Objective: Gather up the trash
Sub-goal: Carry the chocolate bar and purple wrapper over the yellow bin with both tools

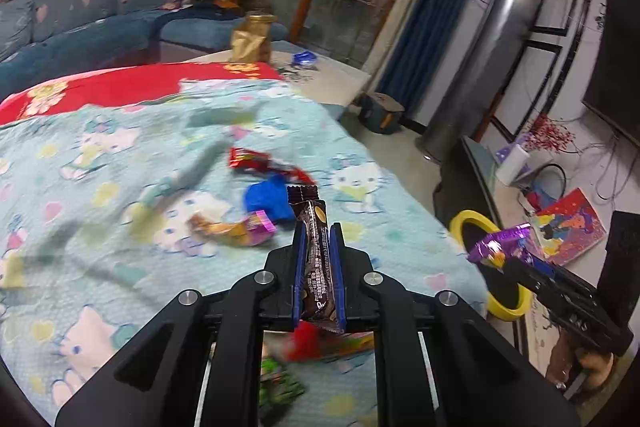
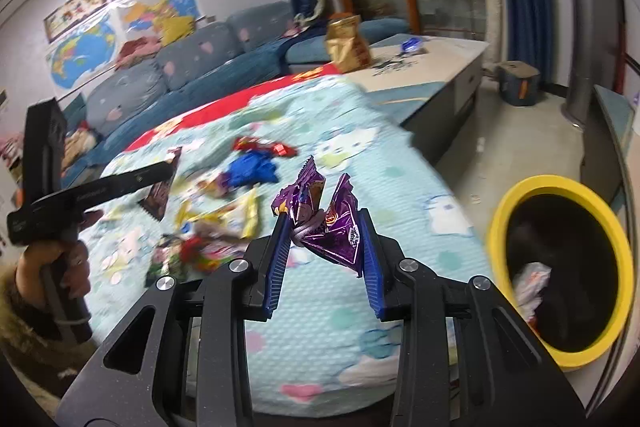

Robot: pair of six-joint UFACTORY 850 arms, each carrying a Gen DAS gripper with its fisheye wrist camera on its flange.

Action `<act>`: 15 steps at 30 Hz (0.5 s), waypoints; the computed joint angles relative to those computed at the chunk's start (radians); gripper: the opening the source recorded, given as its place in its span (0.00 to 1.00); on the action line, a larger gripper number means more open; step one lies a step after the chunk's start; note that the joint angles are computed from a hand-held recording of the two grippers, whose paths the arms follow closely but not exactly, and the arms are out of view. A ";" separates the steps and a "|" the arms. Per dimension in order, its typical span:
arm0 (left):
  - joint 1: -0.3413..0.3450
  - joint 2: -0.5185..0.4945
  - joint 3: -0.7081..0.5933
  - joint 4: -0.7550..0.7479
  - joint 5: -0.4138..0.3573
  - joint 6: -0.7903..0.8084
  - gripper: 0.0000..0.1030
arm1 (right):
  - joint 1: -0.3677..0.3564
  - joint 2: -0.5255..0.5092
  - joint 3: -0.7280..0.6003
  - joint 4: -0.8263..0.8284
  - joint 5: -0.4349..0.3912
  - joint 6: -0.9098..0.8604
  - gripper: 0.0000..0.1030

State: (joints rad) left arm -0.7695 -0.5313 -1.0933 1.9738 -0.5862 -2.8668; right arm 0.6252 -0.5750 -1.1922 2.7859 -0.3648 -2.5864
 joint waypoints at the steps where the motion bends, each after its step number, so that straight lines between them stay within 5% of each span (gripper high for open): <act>1: -0.001 -0.009 -0.017 0.008 0.005 0.005 0.11 | -0.005 0.002 0.004 0.019 -0.002 -0.016 0.26; 15: -0.020 -0.125 -0.218 0.097 0.085 0.065 0.11 | -0.079 0.017 0.027 0.335 -0.014 -0.263 0.26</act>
State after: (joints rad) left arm -0.7893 -0.6563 -1.3111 2.0713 -0.5016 -2.8017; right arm 0.5462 -0.5580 -1.1655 3.1206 -0.3786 -2.8496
